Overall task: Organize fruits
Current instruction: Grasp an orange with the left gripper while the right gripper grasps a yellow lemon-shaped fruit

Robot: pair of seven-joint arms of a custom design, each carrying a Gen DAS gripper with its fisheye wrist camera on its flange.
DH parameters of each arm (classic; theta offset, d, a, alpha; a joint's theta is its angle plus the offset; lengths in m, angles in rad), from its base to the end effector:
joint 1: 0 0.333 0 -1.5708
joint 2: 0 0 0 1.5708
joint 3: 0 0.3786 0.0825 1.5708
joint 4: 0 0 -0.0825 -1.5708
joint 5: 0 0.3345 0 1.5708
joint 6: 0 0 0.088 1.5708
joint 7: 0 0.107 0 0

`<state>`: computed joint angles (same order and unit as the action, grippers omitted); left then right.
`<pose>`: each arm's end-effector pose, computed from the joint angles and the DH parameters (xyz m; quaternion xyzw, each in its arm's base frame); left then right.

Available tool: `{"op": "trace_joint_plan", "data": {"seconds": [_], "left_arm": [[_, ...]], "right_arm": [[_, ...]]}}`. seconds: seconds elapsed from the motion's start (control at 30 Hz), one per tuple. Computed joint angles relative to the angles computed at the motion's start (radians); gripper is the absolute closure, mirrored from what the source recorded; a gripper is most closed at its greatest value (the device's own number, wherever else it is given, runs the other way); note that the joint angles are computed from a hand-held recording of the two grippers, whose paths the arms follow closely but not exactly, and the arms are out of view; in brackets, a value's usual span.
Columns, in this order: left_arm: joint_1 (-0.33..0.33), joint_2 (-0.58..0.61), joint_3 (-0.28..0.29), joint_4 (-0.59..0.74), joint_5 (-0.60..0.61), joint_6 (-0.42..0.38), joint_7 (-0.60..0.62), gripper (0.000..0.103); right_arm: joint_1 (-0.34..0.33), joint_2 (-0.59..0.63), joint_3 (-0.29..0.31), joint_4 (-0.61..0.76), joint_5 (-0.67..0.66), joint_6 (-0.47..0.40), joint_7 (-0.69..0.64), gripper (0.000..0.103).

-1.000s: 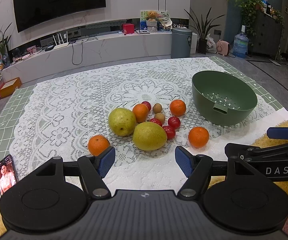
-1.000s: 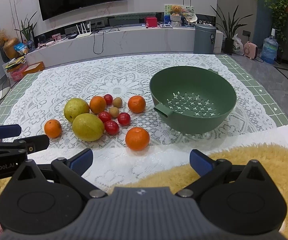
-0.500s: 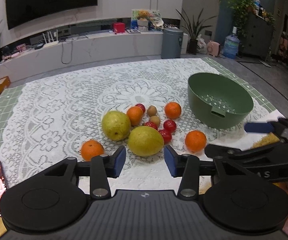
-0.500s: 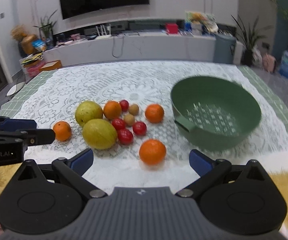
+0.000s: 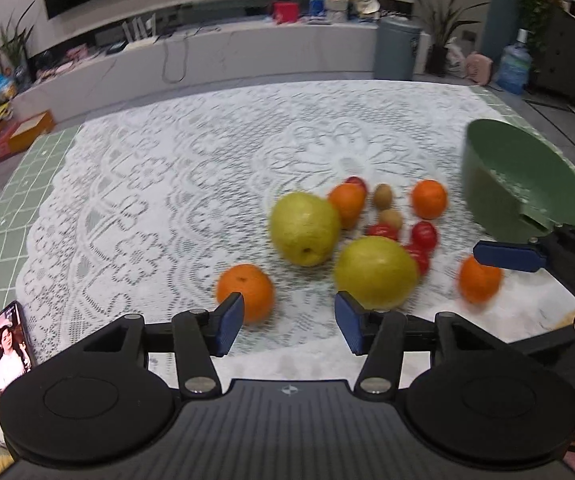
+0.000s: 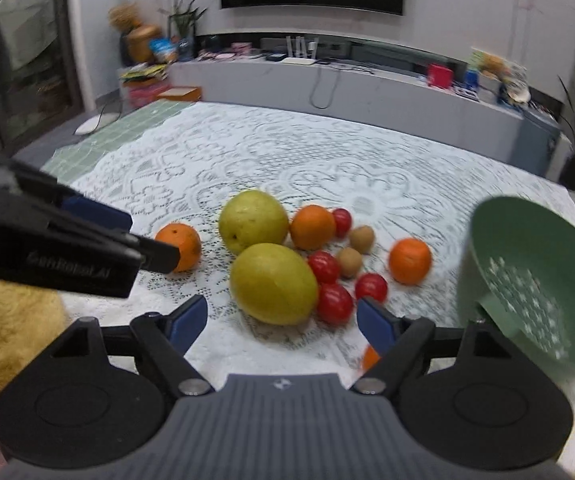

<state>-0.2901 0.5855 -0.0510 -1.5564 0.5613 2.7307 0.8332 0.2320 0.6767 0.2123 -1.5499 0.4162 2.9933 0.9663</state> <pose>0.6876 -0.2555 0.4475 -0.6558 0.6802 -0.2320 0.2313 0.7068 0.2534 0.4208 -0.8040 0.4447 -0.1739 0.3544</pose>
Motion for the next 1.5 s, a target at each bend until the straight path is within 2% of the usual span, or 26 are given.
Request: {"op": "trace_joint_plan", "data": {"seconds": [0.07, 0.23, 0.33, 0.6, 0.7, 0.8, 1.0, 1.17, 1.37, 1.43, 1.5], "left_arm": [[0.006, 0.014, 0.001, 0.017, -0.014, -0.016, -0.004, 0.035], [0.02, 0.06, -0.006, 0.069, -0.044, -0.06, 0.003, 0.034], [0.021, 0.087, -0.007, 0.1, -0.058, -0.08, 0.012, 0.034], [0.022, 0.134, 0.001, 0.148, -0.072, -0.099, 0.022, 0.034], [0.02, 0.142, 0.005, 0.155, -0.072, -0.099, 0.023, 0.036], [0.02, 0.149, 0.005, 0.162, -0.073, -0.103, 0.029, 0.044], [0.015, 0.15, 0.012, 0.153, -0.064, -0.077, 0.03, 0.05], [0.001, 0.15, 0.033, 0.145, -0.034, -0.053, 0.017, 0.051], [-0.009, 0.132, 0.058, 0.103, -0.002, 0.019, -0.033, 0.052], [-0.034, 0.115, 0.092, 0.083, 0.035, 0.039, -0.074, 0.052], [-0.041, 0.096, 0.1, 0.063, 0.055, 0.055, -0.107, 0.052]], "right_arm": [[0.017, 0.025, -0.018, 0.044, -0.014, -0.029, 0.012, 0.025], [0.035, 0.088, -0.029, 0.139, -0.035, -0.073, 0.021, 0.03], [0.035, 0.106, -0.017, 0.151, -0.04, -0.062, -0.002, 0.03], [0.074, 0.144, -0.063, 0.198, -0.069, -0.062, 0.031, 0.033], [0.088, 0.157, -0.083, 0.216, -0.085, -0.061, 0.053, 0.035], [0.104, 0.17, -0.108, 0.233, -0.105, -0.063, 0.082, 0.037], [0.099, 0.18, -0.1, 0.24, -0.125, -0.051, 0.092, 0.038], [0.132, 0.188, -0.146, 0.243, -0.161, -0.045, 0.123, 0.037], [0.118, 0.182, -0.126, 0.223, -0.165, -0.02, 0.128, 0.038], [0.116, 0.171, -0.12, 0.198, -0.164, 0.015, 0.123, 0.038], [0.099, 0.157, -0.092, 0.164, -0.157, 0.068, 0.104, 0.039]]}}
